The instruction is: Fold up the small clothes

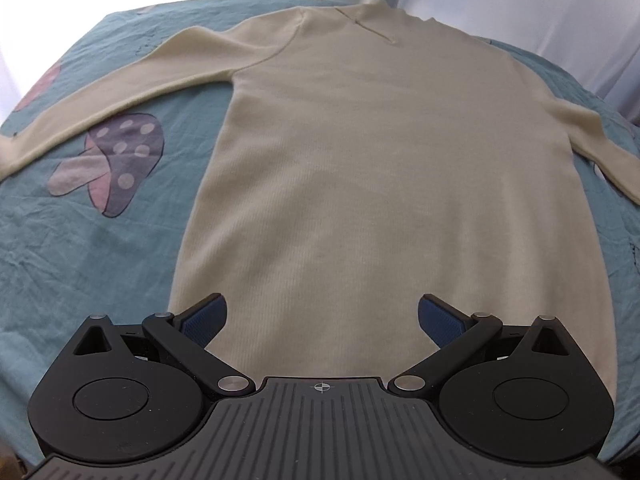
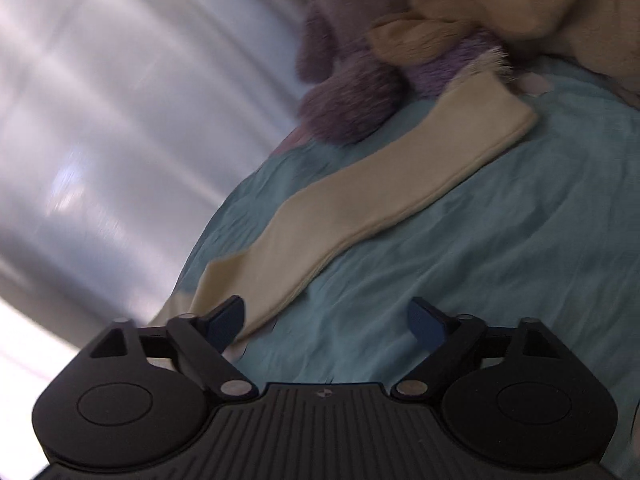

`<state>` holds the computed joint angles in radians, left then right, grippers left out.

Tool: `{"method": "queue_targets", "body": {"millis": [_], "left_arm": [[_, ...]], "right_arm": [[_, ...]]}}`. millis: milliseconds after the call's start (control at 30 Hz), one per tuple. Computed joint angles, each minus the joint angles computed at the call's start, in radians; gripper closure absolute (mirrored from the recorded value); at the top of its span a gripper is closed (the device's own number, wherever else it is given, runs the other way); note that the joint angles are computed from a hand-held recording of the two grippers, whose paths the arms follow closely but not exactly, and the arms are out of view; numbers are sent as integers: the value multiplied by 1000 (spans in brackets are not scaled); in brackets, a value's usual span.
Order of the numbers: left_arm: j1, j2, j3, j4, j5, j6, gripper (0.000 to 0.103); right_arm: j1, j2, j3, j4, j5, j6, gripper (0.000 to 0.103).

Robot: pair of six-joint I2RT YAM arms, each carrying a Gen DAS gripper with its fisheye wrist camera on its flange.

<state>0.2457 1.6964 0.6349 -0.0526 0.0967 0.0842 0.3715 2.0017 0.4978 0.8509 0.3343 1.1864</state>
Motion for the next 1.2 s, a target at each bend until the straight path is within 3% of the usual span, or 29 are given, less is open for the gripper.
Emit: {"method": "queue_targets", "body": {"millis": [67,200,400,500,567,600,733,833,933,1067,1200], "left_arm": [[2,50,30,27,6,-11,0],[-23,139,89,58,-9,-49,0],[-106,174,111,90,-71,-162,0],[-118,164,129,54,-25,-195,0],[-126,150,124,59,-29,-209,0],[-127,147,123,63,-37,-221,0],[-119,143,141,38,-31,-237,0],[-105,133,151,44,-5,-232,0],[-89,127,169,60,59,-231,0],[-71,154,218,112,188,-232,0],[-55,246,326,112,353,-231,0]], "right_arm": [[-82,31,16,-13,-4,41,45],[-199,117,35,35,-39,78,49],[-323,244,35,260,-111,35,57],[-366,267,76,241,-158,-12,76],[-371,267,87,217,-163,-33,94],[-370,263,95,193,-157,-50,96],[-318,184,141,33,-61,-196,96],[-194,97,197,-55,81,-401,96],[-34,69,288,-61,132,-621,96],[165,146,477,-74,6,-841,96],[284,309,735,-269,-135,-892,85]]}}
